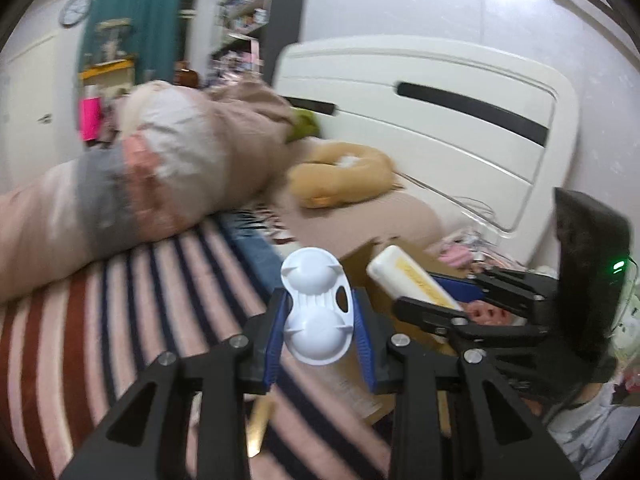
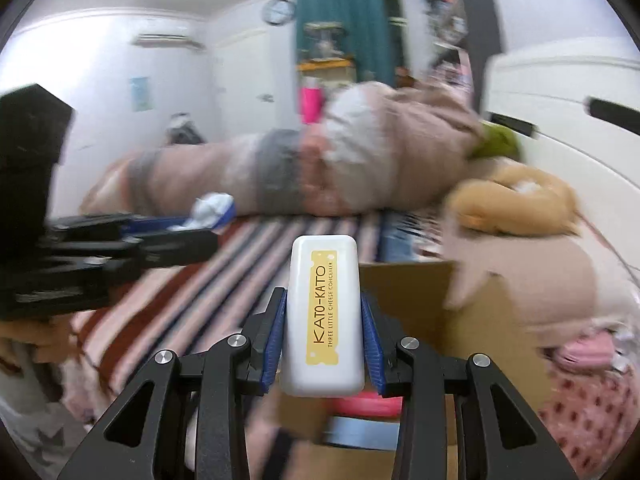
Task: Organize rigid objects
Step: 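Drop the soap bar and lens case into the box, opening both grippers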
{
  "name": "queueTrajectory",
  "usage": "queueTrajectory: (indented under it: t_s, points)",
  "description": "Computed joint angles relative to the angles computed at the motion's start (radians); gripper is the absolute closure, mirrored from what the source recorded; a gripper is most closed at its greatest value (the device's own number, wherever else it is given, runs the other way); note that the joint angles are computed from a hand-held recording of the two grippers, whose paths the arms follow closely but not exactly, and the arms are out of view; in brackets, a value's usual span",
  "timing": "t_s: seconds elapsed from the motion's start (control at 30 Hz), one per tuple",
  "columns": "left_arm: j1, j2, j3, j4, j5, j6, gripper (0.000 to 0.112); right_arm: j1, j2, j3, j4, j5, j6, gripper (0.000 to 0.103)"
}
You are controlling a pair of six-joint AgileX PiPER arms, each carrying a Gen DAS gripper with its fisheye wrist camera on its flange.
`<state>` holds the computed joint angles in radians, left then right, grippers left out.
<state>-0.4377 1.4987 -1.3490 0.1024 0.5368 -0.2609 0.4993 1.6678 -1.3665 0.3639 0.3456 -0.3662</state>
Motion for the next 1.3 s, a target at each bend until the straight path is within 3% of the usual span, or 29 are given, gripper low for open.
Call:
queueTrajectory:
  t_s: [0.17, 0.27, 0.33, 0.43, 0.53, 0.73, 0.87, 0.97, 1.13, 1.3]
  points:
    - [-0.058, 0.248, -0.286, -0.054, 0.142, 0.049, 0.083, -0.098, 0.144, -0.135, -0.072, 0.142, -0.024, 0.072]
    - [-0.078, 0.361, -0.428, -0.043, 0.244, 0.063, 0.084, -0.105, 0.218, -0.184, -0.214, 0.146, 0.059, 0.072]
    - [-0.086, 0.437, -0.530, -0.042, 0.319, 0.083, 0.084, -0.123, 0.242, -0.203, -0.186, 0.176, 0.040, 0.072]
    - [-0.087, 0.525, -0.646, -0.044, 0.395, 0.107, 0.083, -0.139, 0.243, -0.177, -0.177, 0.153, 0.021, 0.072]
    - [-0.088, 0.569, -0.703, -0.030, 0.435, 0.115, 0.083, -0.143, 0.243, -0.180, -0.181, 0.153, 0.031, 0.071]
    - [-0.085, 0.627, -0.766, -0.003, 0.475, 0.122, 0.084, -0.152, 0.228, -0.161, -0.132, 0.149, -0.008, 0.071]
    - [-0.082, 0.627, -0.754, 0.018, 0.465, 0.103, 0.070, -0.155, 0.235, -0.169, -0.103, 0.165, -0.031, 0.070]
    - [-0.079, 0.611, -0.732, 0.029, 0.456, 0.094, 0.070, -0.156, 0.239, -0.173, -0.083, 0.177, -0.052, 0.070]
    - [-0.060, 0.507, -0.609, 0.004, 0.387, 0.093, 0.069, -0.150, 0.220, -0.161, -0.059, 0.186, -0.053, 0.069]
    - [-0.044, 0.323, -0.403, 0.062, 0.282, 0.035, 0.058, -0.126, 0.158, -0.111, -0.050, 0.156, -0.035, 0.063]
